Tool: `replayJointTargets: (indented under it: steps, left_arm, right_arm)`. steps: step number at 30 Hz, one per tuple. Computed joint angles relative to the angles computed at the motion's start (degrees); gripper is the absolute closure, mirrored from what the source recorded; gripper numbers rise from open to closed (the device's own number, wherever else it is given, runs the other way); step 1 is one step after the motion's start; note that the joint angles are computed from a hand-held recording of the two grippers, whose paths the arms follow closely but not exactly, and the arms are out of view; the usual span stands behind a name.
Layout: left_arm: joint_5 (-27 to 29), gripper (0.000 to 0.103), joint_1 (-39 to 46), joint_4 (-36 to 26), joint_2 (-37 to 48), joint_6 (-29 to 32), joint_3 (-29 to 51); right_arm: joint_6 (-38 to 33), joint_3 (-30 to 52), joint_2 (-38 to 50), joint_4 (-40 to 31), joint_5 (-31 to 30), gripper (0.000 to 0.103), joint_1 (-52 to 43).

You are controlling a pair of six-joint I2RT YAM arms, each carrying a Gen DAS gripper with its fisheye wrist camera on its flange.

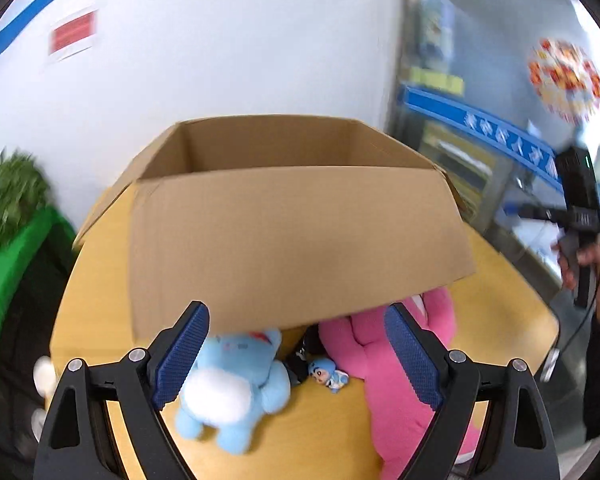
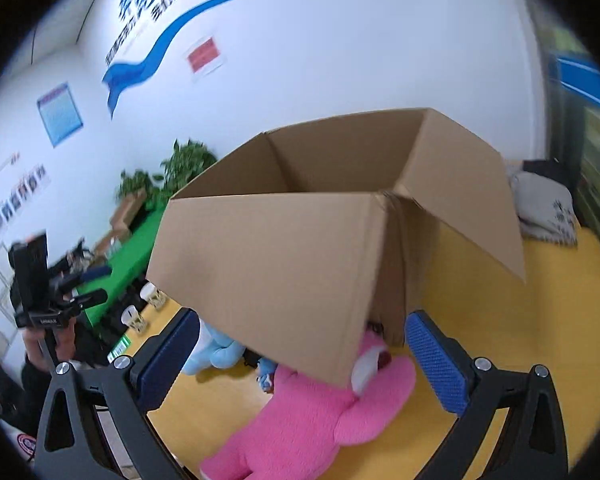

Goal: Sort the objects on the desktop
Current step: 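Move both tools to the pink bear and close grippers on it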

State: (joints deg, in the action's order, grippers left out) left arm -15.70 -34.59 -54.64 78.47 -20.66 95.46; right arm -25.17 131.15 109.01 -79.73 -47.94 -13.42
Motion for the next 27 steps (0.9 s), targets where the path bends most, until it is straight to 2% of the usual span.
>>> replayJointTargets:
  steps: [3,6,8,11,14,17,19,21,24,27]
  left_arm:
    - [-0.87,0.011,-0.89,6.10,-9.36,-1.35,-10.74]
    - [-10.29,0.011,-8.26,6.79,-16.22,-4.65,-17.75]
    - [-15.31,0.011,-14.61,7.17,-20.44,-7.14,-22.92]
    - [-18.82,0.008,-21.00,10.50,-24.65,-11.99,-32.55]
    - [-14.89,0.008,-20.40,14.13,-24.95,-15.43,-39.05]
    - [-5.68,0.008,-16.54,20.45,-21.71,-16.78,-44.33]
    - [-0.78,0.008,-14.96,23.99,-18.90,-16.94,-45.96]
    - [4.67,0.008,-13.94,29.47,-16.46,-16.62,-48.20]
    - [13.08,0.008,-12.33,36.37,-11.50,-17.00,-49.65]
    - [18.12,0.008,-11.57,40.42,-5.67,-18.27,-48.81]
  right_arm:
    - [-3.14,-8.52,-5.63,0.63,-3.91,0.000,-2.65]
    - [-8.29,-19.11,-13.55,1.32,-6.33,0.000,-4.99]
    - [-10.47,-30.12,-21.07,4.47,-8.31,0.000,-6.79]
    - [-9.48,-44.91,-30.27,9.78,-9.31,0.000,-8.59]
    - [-1.74,-58.51,-39.44,19.76,-4.52,0.000,-6.64]
    - [7.25,-69.87,-46.17,28.28,0.76,0.000,-2.19]
    - [10.65,-73.99,-47.60,30.97,2.12,0.000,0.20]
    - [14.26,-76.77,-48.91,33.53,6.13,0.000,2.16]
    - [18.33,-79.61,-50.57,35.99,14.82,0.000,5.56]
    - [18.86,-79.82,-51.02,36.59,21.69,0.000,8.41]
